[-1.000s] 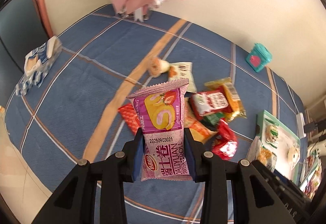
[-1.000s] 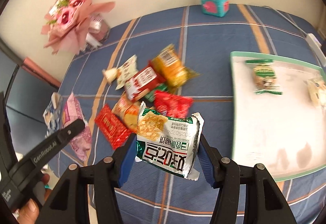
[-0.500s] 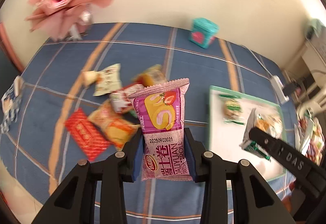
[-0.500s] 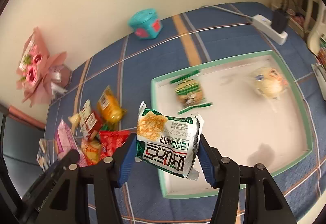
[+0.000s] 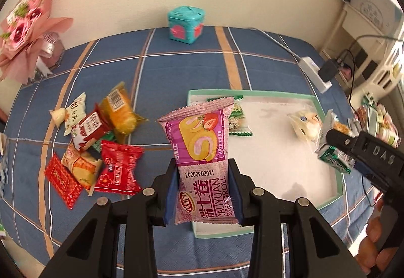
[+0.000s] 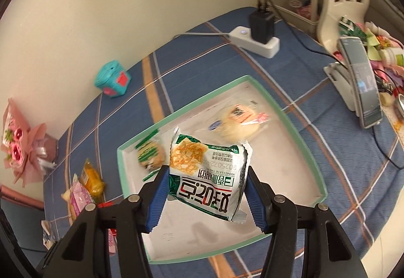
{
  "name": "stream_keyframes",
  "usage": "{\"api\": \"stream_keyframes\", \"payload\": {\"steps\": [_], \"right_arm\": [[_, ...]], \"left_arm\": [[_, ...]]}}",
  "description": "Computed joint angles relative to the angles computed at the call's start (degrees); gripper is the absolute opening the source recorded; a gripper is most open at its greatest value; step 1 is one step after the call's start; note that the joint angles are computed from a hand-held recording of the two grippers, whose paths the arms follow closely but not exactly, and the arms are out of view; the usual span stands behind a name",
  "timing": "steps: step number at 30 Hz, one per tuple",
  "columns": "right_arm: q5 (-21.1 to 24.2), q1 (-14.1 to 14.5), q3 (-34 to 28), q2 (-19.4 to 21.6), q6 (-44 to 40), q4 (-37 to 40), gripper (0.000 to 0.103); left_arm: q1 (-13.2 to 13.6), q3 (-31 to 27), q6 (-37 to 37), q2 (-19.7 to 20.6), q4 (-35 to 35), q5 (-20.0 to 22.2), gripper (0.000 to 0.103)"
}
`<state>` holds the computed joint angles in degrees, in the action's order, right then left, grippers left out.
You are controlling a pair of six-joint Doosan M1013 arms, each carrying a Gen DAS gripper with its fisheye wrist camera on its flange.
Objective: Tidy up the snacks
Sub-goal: 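Carry both packs over the white tray and release them inside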
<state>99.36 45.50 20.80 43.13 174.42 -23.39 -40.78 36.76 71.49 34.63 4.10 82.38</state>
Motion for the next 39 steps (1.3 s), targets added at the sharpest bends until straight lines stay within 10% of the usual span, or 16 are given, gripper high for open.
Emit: {"api": "stream_keyframes", "payload": {"steps": [11, 39], "right_arm": [[-1.27, -0.42, 9.95, -5.46, 5.00, -0.58, 0.060], [1.53, -3.73, 14.12, -3.80, 2.68, 13.80, 0.060]], "left_arm": [[-1.06, -2.96, 2.53, 2.98, -0.96, 3.32, 0.038], [-1.46, -3.64, 3.26, 6.36, -2.12, 9.46, 0.038]]}}
